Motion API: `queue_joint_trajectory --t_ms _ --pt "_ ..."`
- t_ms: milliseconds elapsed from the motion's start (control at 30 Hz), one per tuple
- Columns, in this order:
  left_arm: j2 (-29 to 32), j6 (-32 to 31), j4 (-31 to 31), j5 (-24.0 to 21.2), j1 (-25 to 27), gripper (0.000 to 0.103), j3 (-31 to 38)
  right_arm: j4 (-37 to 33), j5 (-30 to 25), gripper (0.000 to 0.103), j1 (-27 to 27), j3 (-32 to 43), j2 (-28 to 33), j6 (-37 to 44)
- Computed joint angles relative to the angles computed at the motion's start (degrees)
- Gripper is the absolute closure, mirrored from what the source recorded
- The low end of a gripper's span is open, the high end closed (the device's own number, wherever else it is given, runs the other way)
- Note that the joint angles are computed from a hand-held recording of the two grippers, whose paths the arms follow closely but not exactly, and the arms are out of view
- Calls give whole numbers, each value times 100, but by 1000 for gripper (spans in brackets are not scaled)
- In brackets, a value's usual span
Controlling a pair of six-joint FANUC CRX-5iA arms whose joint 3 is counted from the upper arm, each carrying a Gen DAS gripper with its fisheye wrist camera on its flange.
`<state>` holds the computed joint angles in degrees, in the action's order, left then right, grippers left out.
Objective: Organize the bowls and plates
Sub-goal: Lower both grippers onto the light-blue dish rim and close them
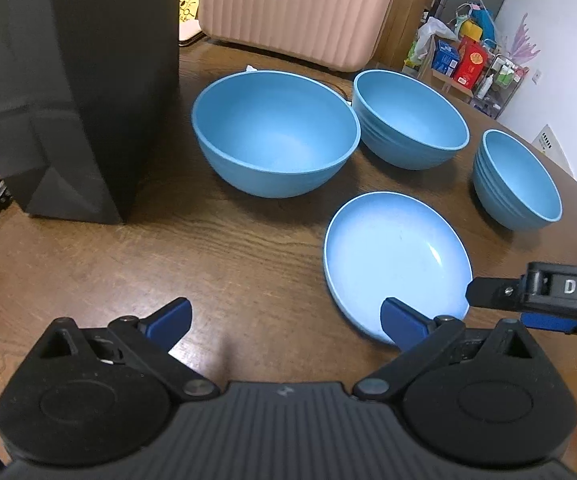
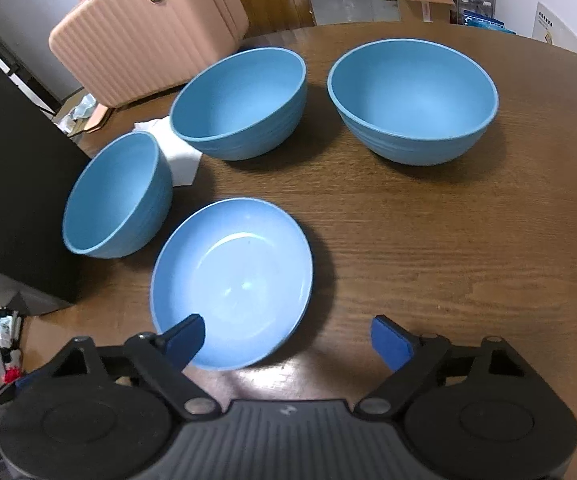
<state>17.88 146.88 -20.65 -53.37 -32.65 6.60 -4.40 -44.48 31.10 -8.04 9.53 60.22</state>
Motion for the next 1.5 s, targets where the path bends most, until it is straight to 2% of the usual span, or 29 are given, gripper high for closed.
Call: queue_joint_trajectory --t_ms 133,300,367,433,567,700,833,1067,1267,1333,1500 --pt "205 -136 154 34 75 7 159 131 -18 23 -29 160 256 25" --pt "420 -321 507 159 265 27 261 50 -15 28 -108 348 518 189" --pt "497 -374 623 208 323 32 289 -21 -27 31 -149 433 600 270" --pt "565 -447 726 261 389 39 307 -59 -23 39 -178 507 678 305" --pt "716 -555 898 312 471 55 388 -234 -10 45 -260 632 785 438" --pt "836 -522 908 322 505 60 479 -280 3 55 -283 675 823 520" --pt "845 -617 1100 590 603 62 344 -213 105 62 -270 639 834 528" --pt "921 -524 861 534 537 65 470 -100 265 65 -263 555 789 550" --pt "920 -540 930 628 569 79 394 -99 182 78 -249 620 868 654" --pt "898 -576 975 736 589 83 332 -137 137 85 -247 659 895 729" --pt "849 -717 1120 1007 633 93 163 -219 128 92 -253 685 913 828"
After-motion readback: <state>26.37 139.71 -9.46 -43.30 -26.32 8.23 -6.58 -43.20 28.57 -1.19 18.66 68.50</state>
